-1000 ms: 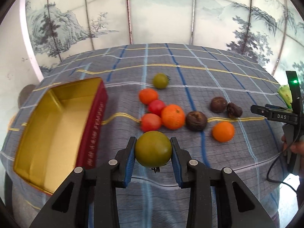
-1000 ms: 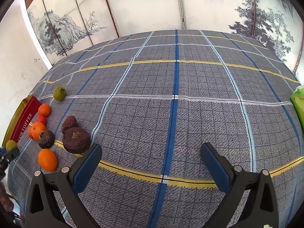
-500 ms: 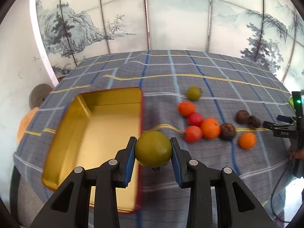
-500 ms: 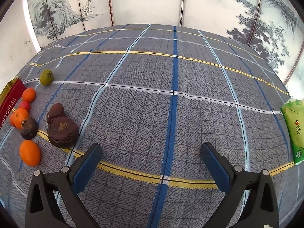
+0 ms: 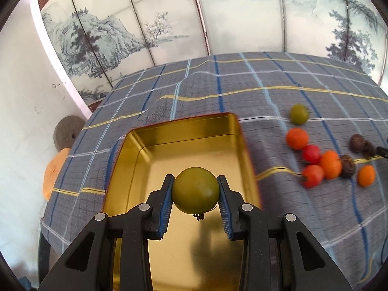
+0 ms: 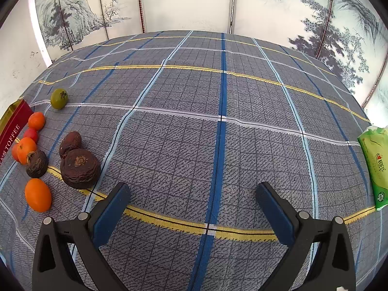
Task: Organize fruits
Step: 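Carry the lime into the gold tin and open the left gripper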
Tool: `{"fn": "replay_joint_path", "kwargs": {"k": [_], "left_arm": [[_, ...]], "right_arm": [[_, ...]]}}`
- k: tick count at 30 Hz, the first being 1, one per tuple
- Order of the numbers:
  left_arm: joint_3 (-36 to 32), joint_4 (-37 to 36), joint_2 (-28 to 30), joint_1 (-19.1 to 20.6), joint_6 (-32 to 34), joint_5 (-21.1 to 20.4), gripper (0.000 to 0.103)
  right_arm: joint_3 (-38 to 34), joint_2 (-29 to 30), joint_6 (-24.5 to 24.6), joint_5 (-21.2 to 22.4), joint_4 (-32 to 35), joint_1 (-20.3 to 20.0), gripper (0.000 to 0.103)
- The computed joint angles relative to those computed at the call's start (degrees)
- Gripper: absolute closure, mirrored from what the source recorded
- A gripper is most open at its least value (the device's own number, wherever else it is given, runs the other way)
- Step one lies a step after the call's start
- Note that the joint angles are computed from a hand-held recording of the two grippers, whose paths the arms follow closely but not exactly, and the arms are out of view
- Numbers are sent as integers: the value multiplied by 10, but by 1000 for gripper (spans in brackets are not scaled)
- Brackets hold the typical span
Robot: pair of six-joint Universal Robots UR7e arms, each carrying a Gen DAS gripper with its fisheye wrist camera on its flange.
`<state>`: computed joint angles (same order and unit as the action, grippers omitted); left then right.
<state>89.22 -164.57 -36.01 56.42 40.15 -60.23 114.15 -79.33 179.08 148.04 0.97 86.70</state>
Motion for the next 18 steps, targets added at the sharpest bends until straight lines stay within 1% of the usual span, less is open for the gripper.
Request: {"fn": "replay_joint_path", "kwargs": {"k": [3,7,14,18], "left_arm": [[-37,9,23,6,15,19,67],[-88,28,52,14,30,34,67],[-153,35,98,20,61,66,66],[-186,49,121,23,67,83,66]], "right_arm": [[0,0,0,0,0,0,0],[0,0,1,0,1,0,0],[-1,1,1,1,1,1,0],[-1,1,1,1,1,1,0]]}}
